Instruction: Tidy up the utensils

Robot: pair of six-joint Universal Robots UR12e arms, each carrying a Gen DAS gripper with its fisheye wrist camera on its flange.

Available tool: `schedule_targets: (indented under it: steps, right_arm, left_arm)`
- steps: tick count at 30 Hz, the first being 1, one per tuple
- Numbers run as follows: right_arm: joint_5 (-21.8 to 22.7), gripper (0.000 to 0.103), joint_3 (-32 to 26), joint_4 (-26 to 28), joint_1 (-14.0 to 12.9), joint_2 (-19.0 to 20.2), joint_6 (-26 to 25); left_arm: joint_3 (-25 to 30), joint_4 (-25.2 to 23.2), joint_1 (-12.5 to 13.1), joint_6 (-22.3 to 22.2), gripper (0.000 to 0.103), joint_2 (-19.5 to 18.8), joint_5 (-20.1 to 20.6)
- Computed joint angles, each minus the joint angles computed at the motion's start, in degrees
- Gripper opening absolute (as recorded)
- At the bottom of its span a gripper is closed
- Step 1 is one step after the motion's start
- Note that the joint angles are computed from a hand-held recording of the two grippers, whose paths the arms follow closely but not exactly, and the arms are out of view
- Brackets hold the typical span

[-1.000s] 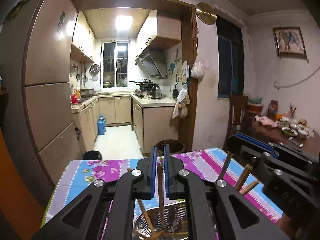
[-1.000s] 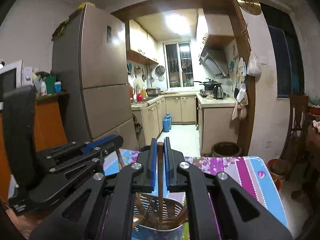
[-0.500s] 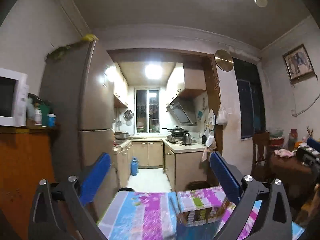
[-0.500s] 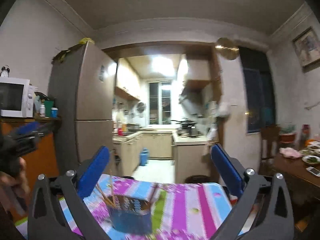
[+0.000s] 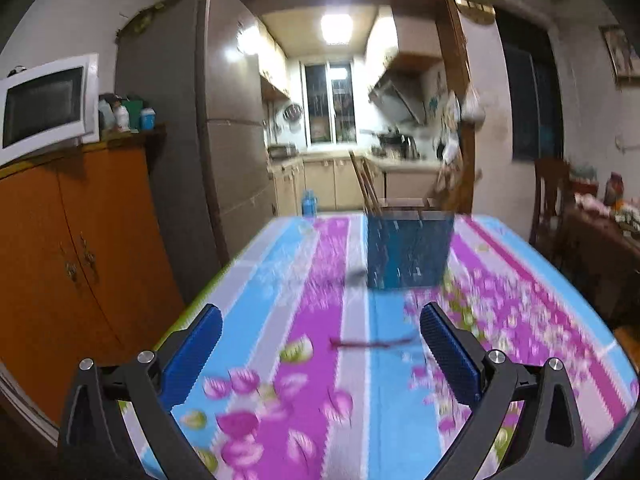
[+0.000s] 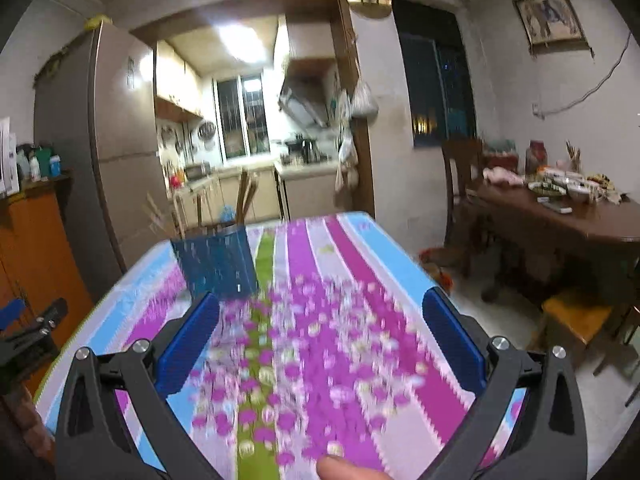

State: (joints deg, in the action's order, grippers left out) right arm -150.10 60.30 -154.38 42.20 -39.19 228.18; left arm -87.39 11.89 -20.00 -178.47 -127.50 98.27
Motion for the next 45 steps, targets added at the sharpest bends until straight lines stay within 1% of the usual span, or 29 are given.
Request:
schedule_targets:
  steps: [2, 5, 7, 10, 17, 27, 32, 45]
  right_arm:
    - [-0.9, 0.098, 0.0, 2.0, 0.2, 0.2, -0.2]
    - [-1.5, 0.098, -1.0, 3.2, 0.5, 0.9, -1.6]
    - [-0.8, 0.098, -0.1, 2.9, 0.4, 0.6, -1.6]
    - [0.8, 0.098, 0.7, 1.8, 0.3, 0.2, -1.8]
    - [2.0, 0.098, 0.7, 1.9, 0.2, 0.0, -2.2]
    - [4.2, 0.098, 1.3, 2.4, -0.2, -0.5, -1.6]
    - [4.4, 0.098, 1.1, 2.2, -0.2, -0.4, -2.4]
    - [4.6, 0.098, 1.2, 2.2, -0.3, -0.4, -2.2]
  left_arm:
    - [0.3, -2.4, -0.2, -0.1, 0.099, -0.1, -0.1]
    - [-0.2, -2.4, -0.4, 1.6, 0.099, -0.5, 1.4]
    - [0.2, -2.1, -0.7, 2.2, 0.099, -0.8, 3.1]
    - [0.4, -2.6, -0.8, 2.0, 0.099, -0.8, 3.8]
    - [1.2, -1.6, -1.3, 3.3, 0.099, -1.5, 6.9]
    - [1.9, -1.0, -1.6, 4.6, 0.099, -2.2, 8.7]
    - [2.2, -0.8, -1.7, 5.0, 0.099, -2.4, 9.3]
    - [2.5, -0.5, -2.0, 6.1, 0.099, -2.9, 10.1]
